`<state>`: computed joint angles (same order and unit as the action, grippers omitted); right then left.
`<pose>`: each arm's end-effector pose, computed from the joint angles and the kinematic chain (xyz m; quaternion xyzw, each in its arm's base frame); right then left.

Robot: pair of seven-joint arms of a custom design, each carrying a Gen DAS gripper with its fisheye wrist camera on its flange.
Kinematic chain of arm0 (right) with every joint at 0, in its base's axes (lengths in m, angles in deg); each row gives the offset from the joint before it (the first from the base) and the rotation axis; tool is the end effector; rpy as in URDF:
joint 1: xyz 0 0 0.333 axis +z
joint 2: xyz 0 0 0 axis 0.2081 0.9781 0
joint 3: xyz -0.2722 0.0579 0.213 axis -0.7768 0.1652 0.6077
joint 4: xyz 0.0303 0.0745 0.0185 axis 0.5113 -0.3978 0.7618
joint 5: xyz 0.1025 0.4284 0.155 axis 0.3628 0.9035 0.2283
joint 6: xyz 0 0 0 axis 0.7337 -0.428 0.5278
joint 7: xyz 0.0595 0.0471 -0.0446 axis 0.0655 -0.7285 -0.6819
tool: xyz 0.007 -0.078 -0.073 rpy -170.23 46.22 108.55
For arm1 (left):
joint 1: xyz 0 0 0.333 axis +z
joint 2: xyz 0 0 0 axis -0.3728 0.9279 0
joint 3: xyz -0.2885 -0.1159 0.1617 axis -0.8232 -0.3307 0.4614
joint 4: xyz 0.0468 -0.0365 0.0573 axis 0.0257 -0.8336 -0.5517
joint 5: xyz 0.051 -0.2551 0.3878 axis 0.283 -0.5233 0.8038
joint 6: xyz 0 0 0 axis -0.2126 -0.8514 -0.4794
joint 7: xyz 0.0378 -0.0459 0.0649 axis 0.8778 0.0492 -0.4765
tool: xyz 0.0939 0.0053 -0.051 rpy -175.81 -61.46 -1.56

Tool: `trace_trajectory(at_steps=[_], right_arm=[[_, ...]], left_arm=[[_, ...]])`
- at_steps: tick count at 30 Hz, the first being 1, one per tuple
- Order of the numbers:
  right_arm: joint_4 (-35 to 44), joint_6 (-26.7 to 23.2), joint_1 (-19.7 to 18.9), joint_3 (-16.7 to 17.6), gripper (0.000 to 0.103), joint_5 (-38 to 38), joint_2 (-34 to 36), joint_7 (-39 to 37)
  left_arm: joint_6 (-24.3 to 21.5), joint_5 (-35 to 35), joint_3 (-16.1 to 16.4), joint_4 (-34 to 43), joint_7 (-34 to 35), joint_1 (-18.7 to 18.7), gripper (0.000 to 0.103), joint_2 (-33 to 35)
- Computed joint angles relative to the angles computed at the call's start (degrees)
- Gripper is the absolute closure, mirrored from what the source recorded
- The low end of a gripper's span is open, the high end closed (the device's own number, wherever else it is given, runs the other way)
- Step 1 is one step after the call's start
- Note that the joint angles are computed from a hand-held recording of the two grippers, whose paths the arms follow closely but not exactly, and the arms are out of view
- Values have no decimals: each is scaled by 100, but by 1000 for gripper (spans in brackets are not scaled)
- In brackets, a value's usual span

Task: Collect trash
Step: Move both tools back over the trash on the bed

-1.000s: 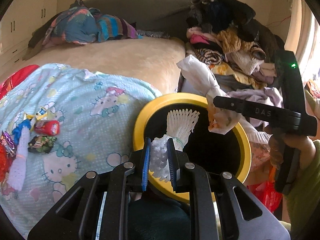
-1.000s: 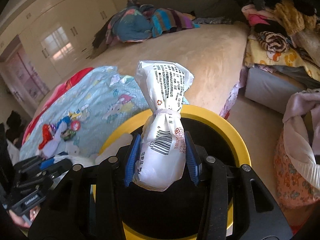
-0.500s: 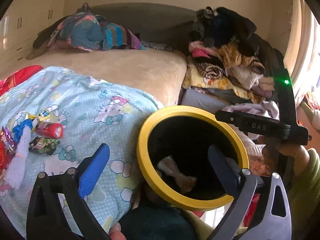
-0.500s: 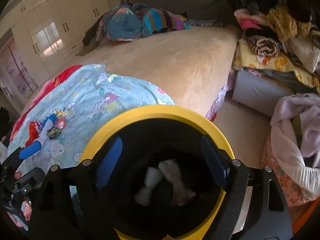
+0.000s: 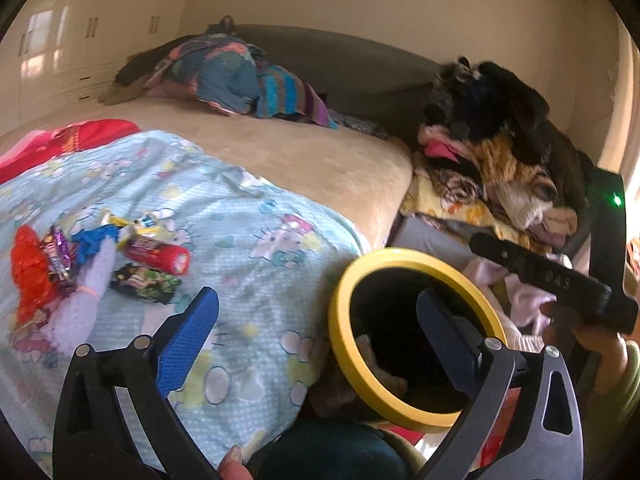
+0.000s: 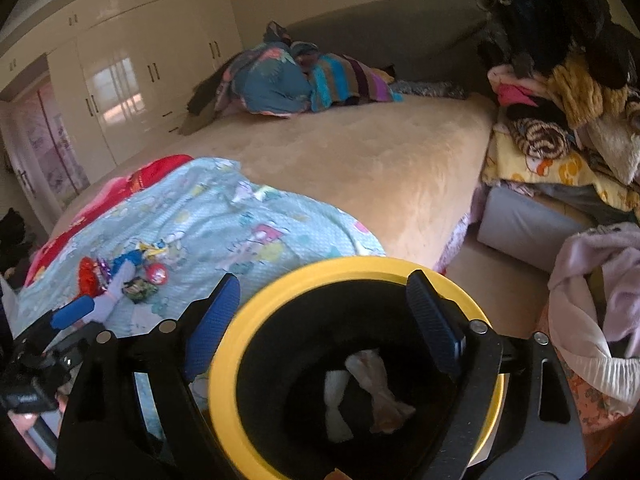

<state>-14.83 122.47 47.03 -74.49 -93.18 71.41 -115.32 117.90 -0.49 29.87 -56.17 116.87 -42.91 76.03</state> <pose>0.5841 0.4511 0.3931 -0.6277 0.6335 -0.2568 0.3726 0.5790 -0.2901 0.3597 -0.5789 0.6633 -0.4339 0.1917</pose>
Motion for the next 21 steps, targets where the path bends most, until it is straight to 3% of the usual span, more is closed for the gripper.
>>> trace_trajectory(at_steps=[9,15,21], right_arm=[[309,54,206,17,26,-325,124,86],[476,62,327,52,24,-569,191,222],[632,198,389,75,24,-602,304,234]], left_arm=[[379,-871,156,-197,274,-162,6,-201],[617,-674,-98,-449,-123,275,6,-405],[835,-998,-103,-675,101,352,6,-657]])
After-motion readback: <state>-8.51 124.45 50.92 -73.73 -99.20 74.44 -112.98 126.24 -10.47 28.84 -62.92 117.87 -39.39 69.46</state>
